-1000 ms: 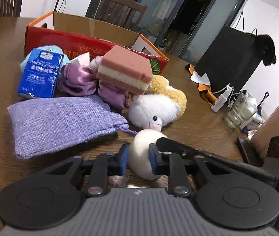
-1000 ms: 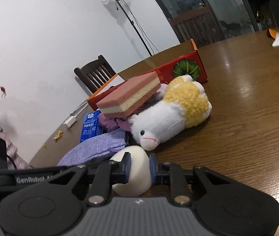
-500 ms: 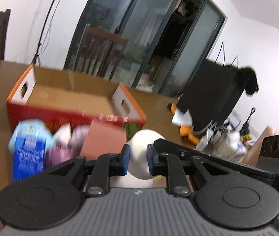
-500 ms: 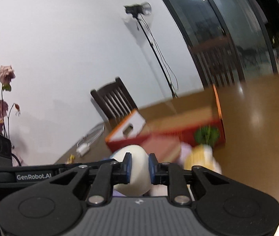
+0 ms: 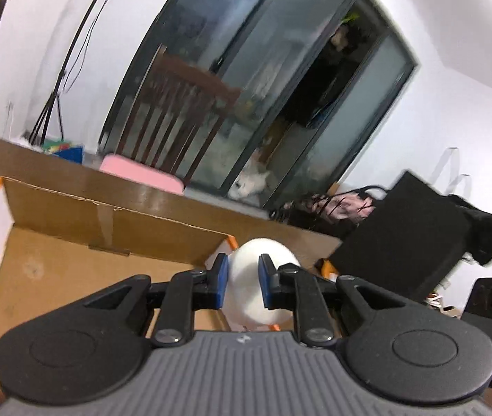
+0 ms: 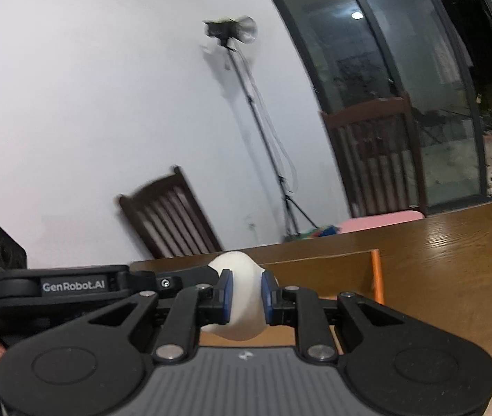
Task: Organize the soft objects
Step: 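Carry the white foam cylinder into the cardboard box and open the grippers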
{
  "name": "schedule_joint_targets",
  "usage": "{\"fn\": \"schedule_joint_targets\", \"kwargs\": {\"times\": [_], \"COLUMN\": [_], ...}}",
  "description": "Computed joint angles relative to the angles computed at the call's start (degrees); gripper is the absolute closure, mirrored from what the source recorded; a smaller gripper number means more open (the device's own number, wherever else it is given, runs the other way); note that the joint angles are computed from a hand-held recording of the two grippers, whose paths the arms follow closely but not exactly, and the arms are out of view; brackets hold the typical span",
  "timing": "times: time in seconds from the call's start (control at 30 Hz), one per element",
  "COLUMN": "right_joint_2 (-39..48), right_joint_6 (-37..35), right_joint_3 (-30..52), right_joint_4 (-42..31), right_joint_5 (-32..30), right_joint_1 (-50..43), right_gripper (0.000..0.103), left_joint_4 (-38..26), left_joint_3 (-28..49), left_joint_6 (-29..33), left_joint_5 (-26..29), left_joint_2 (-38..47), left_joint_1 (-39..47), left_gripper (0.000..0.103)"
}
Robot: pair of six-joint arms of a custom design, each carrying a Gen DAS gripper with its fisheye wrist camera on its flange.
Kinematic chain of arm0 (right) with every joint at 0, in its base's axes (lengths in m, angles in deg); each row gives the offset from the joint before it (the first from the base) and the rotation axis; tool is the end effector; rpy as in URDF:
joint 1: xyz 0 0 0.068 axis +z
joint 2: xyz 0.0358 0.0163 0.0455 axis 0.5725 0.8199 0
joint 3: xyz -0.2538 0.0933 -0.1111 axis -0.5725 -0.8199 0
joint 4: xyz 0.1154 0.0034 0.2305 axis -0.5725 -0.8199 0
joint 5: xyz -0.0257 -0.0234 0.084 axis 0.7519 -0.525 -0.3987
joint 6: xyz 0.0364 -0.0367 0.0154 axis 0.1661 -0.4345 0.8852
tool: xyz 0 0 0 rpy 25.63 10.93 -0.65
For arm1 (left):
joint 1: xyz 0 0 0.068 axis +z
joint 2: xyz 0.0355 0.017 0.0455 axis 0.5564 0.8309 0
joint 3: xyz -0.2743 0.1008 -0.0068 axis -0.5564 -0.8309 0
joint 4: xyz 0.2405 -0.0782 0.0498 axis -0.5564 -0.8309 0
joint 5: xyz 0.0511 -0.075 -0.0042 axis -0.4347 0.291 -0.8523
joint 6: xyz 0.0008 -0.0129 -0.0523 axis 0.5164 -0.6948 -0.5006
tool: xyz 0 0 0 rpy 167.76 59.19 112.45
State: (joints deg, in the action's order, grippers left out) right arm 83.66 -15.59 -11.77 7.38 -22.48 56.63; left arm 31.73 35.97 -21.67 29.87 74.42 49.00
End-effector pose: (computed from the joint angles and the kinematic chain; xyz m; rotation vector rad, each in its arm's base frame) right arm 0.1870 0.0794 0.2070 -0.1276 1.9871 0.5942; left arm 0.2345 0.0368 0.2120 0.0751 2.1020 -0.7912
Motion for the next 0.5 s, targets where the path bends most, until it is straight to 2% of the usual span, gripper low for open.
{"fn": "schedule_joint_targets", "kwargs": {"times": [0.07, 0.17, 0.3, 0.37, 0.43, 0.5], "right_joint_2": [10.27, 24.92, 33.82, 36.47, 37.76, 36.46], "right_joint_6": [-1.01, -1.04, -1.75, -1.85, -2.98, -4.60], "right_joint_3": [4.30, 12.71, 16.46, 17.60, 20.91, 19.60], "right_joint_4": [3.35, 3.55, 4.72, 4.63, -1.05, 0.22], "right_joint_5": [-1.41, -4.46, -3.23, -3.20, -2.61, 0.90], "right_joint_1": [-3.05, -7.36, -8.50, -8.80, -8.63, -7.21], "right_gripper": [0.086, 0.086, 0.083, 0.081, 0.080, 0.076], "left_joint_4": [1.43, -1.14, -0.77, 1.75, 3.41, 5.63], "left_joint_3": [5.82, 15.40, 19.73, 18.59, 17.74, 16.11], "left_joint_6": [-0.53, -1.67, -2.04, -2.14, -1.15, -2.01], "left_joint_5": [-3.97, -7.44, -9.20, -11.77, -13.49, -13.28], "left_joint_2": [9.46, 22.35, 30.03, 30.53, 30.72, 30.28], "left_joint_1": [-3.77, -6.94, -8.55, -8.98, -9.13, -8.73], "left_gripper": [0.085, 0.084, 0.080, 0.061, 0.052, 0.049]}}
